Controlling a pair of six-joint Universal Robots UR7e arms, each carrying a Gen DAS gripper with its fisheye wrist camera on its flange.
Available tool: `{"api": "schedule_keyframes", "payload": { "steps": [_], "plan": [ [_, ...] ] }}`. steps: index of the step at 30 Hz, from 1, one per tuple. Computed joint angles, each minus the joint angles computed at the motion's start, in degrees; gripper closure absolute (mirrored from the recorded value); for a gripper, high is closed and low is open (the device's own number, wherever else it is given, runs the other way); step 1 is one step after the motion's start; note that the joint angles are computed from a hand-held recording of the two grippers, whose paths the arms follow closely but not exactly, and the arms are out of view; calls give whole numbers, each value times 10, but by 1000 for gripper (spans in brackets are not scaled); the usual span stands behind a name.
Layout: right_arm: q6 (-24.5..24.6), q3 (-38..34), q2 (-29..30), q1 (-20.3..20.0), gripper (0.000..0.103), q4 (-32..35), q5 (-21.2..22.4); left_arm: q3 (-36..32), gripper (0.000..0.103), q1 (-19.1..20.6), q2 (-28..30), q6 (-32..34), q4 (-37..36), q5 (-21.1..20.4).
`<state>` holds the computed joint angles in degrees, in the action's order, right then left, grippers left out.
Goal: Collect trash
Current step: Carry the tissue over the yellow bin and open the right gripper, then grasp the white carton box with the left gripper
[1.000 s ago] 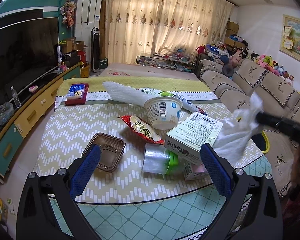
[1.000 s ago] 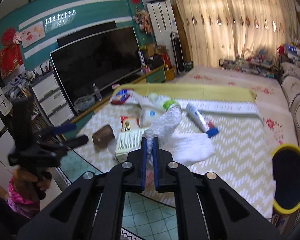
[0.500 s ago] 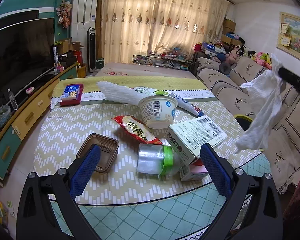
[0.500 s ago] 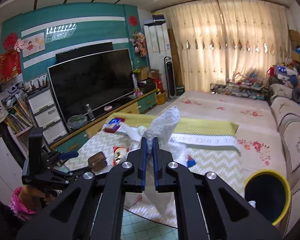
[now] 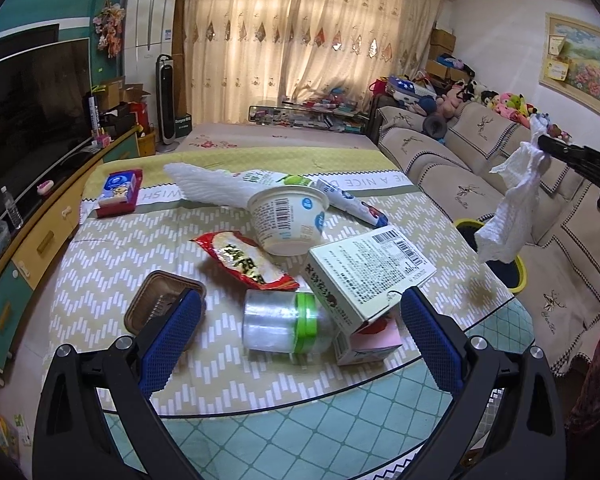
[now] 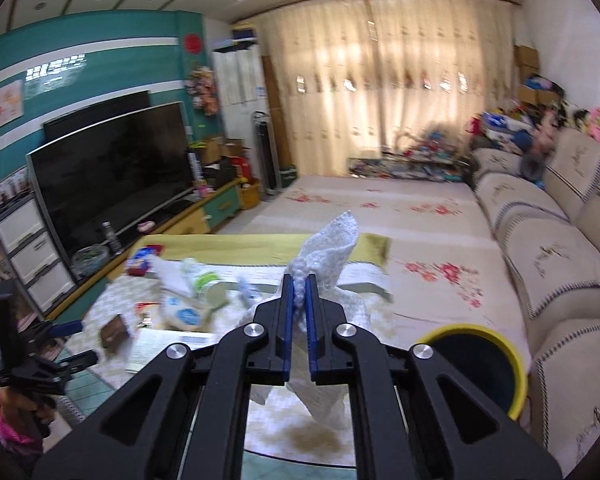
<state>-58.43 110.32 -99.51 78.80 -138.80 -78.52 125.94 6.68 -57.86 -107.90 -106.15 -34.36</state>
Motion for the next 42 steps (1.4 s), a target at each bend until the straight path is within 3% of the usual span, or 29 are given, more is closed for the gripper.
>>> {"api": "schedule_keyframes", "payload": {
  "steps": [12, 27, 29, 31, 33, 42],
  "plan": [
    [63, -82, 98, -35, 97, -92, -74, -9, 5, 27, 22, 71, -66, 14],
    [93, -143, 209, -64, 96, -143, -179, -18, 5, 62, 49, 172, -153, 25],
    [94, -144, 217, -66, 93, -151, -189, -19, 5, 67, 52, 182, -165, 25],
    [92, -145, 222, -67, 77, -158, -196, -19, 5, 72, 55, 196, -181, 26],
    [92, -143, 224, -68, 69, -162, -198, -18, 5, 75, 56, 205, -192, 25],
    [87, -130, 222, -67, 66, -174, -201, -4, 5, 86, 67, 259, -282, 8]
  ]
}}
